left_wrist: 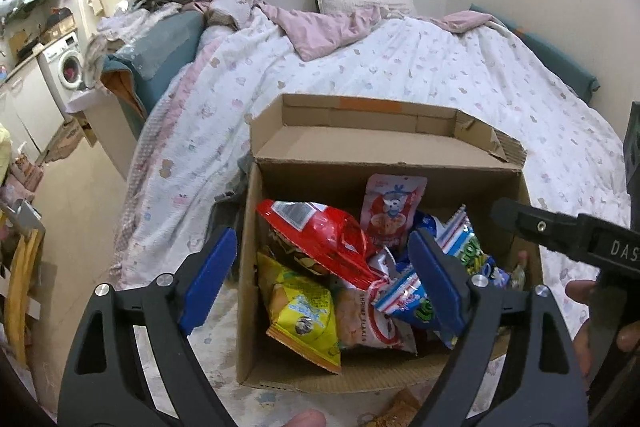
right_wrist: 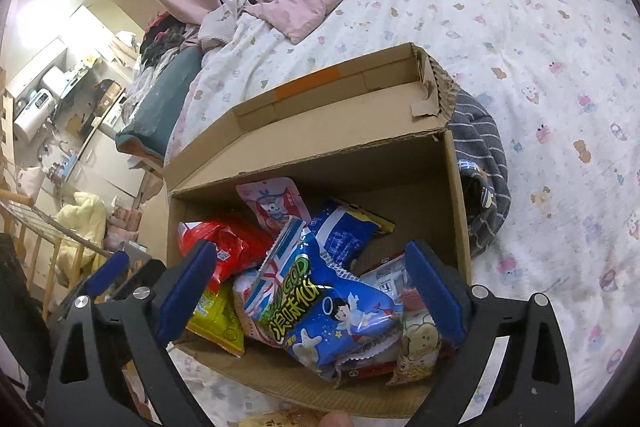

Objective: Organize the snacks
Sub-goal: 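Move both open grippers back toward the last snacks on the duvet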

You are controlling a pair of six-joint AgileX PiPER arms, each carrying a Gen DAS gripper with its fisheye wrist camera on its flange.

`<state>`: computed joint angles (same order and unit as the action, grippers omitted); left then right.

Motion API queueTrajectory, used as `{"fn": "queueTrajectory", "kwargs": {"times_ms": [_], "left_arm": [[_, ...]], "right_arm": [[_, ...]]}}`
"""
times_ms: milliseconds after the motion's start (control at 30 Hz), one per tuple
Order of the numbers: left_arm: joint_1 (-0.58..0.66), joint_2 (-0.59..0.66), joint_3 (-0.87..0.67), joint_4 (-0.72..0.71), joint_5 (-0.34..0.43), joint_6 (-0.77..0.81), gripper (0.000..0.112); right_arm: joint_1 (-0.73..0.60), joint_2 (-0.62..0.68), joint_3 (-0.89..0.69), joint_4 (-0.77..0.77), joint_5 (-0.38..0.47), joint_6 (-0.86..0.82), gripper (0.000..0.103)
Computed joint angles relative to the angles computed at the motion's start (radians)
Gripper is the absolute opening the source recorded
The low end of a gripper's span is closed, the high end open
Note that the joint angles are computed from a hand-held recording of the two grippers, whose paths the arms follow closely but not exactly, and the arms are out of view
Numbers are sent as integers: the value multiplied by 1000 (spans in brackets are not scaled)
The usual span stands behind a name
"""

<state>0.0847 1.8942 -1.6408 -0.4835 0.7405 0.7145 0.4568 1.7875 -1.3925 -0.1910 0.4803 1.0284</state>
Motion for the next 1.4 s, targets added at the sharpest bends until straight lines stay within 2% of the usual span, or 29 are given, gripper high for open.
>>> {"fn": "queueTrajectory", "kwargs": {"times_ms": [33,100,167,533,700,833,900,1000,1067,1267,1400], "left_arm": [[1,-6,8,-5,-12,5,87],[16,-6,5,-40,0,20,97],[25,-5,0,-54,9,20,99],[60,-9,-21,-34,89,-13,99],[81,-65,33,-38,90,19,99],[95,-134,128,-53,49,99,99],[105,-154,159,-57,53,122,99],[125,-178,196,-29,76,112,99],[137,-174,191,-8,120,107,99],[183,-194,252,-18,204,190,99],[202,-140,241,-11,300,191,99]], "right_arm": [[3,1,-4,-12,7,6,98],[9,2,-7,-31,18,17,98],[16,-2,-5,-57,25,38,98],[65,-74,60,-164,40,160,99],[108,-108,85,-210,65,215,100],[157,-115,96,-271,103,282,100],[180,-125,112,-291,110,316,100],[211,-147,144,-310,107,362,100],[232,-156,158,-320,113,383,100],[299,-182,215,-315,108,406,101],[349,-189,255,-355,113,439,101]]}}
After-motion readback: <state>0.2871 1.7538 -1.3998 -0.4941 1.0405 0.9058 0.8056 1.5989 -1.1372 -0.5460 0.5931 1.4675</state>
